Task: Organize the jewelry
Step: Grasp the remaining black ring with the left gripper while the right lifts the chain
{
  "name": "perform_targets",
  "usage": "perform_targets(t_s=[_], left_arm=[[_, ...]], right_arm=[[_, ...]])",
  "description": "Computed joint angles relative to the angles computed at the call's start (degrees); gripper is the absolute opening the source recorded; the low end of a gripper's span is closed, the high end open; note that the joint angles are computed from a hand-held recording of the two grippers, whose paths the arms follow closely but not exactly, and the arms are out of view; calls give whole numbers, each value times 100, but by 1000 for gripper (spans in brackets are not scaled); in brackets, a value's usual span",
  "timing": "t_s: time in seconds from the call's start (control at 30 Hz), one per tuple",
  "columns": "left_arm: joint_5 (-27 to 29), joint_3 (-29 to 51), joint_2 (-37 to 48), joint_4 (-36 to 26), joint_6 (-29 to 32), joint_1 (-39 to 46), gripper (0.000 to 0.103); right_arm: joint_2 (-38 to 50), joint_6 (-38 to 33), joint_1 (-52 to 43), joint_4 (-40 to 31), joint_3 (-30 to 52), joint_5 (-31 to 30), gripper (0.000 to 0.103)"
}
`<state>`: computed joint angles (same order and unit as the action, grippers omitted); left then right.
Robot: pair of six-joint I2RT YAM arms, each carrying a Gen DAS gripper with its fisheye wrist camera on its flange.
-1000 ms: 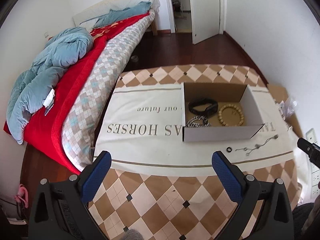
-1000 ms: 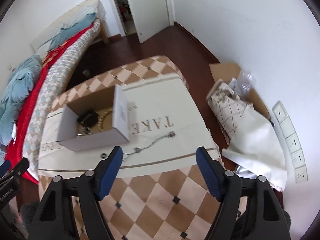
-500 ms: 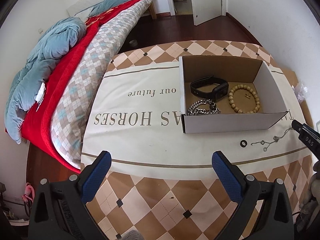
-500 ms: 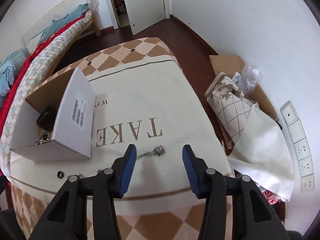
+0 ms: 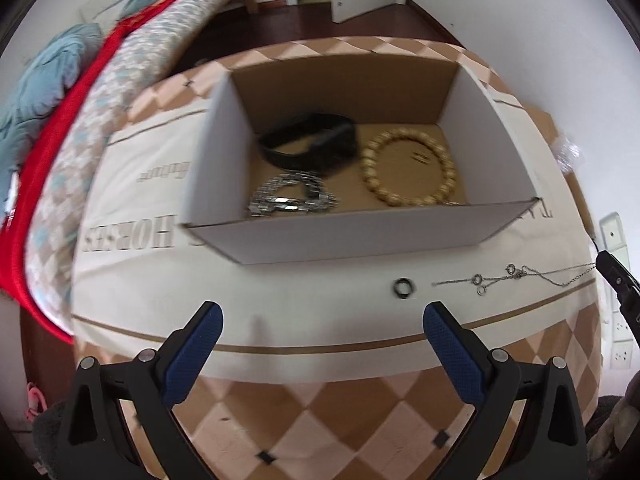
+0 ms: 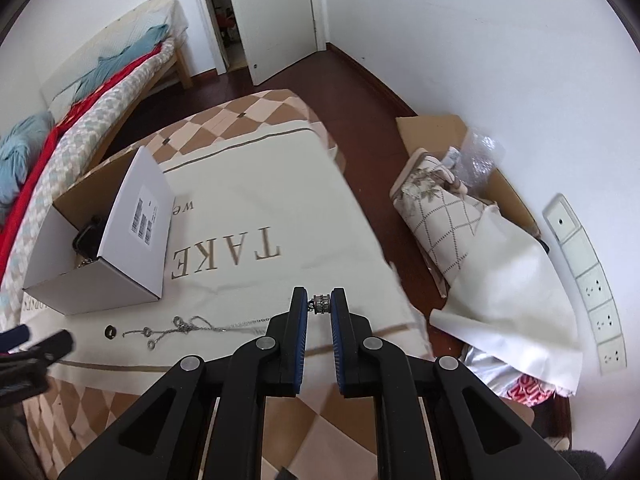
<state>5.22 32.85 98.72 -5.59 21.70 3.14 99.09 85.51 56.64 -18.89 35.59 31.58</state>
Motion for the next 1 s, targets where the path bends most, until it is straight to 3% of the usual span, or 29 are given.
perform_targets(t_s=[0.13, 0.23, 0.4, 0.47, 0.5, 0.7, 1.0], left_arm=[[-3, -46, 236, 230, -220, -373, 98], [-28, -37, 393, 370, -375, -591, 87], [20, -16, 562, 531, -412, -740, 51], [33, -54, 503, 570, -381, -800, 21], [38, -61, 481, 561, -366, -839, 13], [110, -189, 71, 424, -344, -881, 10], [714, -146, -1779, -950, 182, -245, 10]], right_arm=[[-182, 147, 82, -162, -93, 18, 12], [-209, 193, 100, -171, -117, -5, 12], [-163, 296, 165, -151, -125, -41, 12], [-173, 319, 178, -206, -103, -24, 12], [-189, 333, 184, -230, -98, -17, 12], [-560, 346, 272, -562, 17, 150, 12], [-1228, 33, 724, -1727, 1016, 878, 12]])
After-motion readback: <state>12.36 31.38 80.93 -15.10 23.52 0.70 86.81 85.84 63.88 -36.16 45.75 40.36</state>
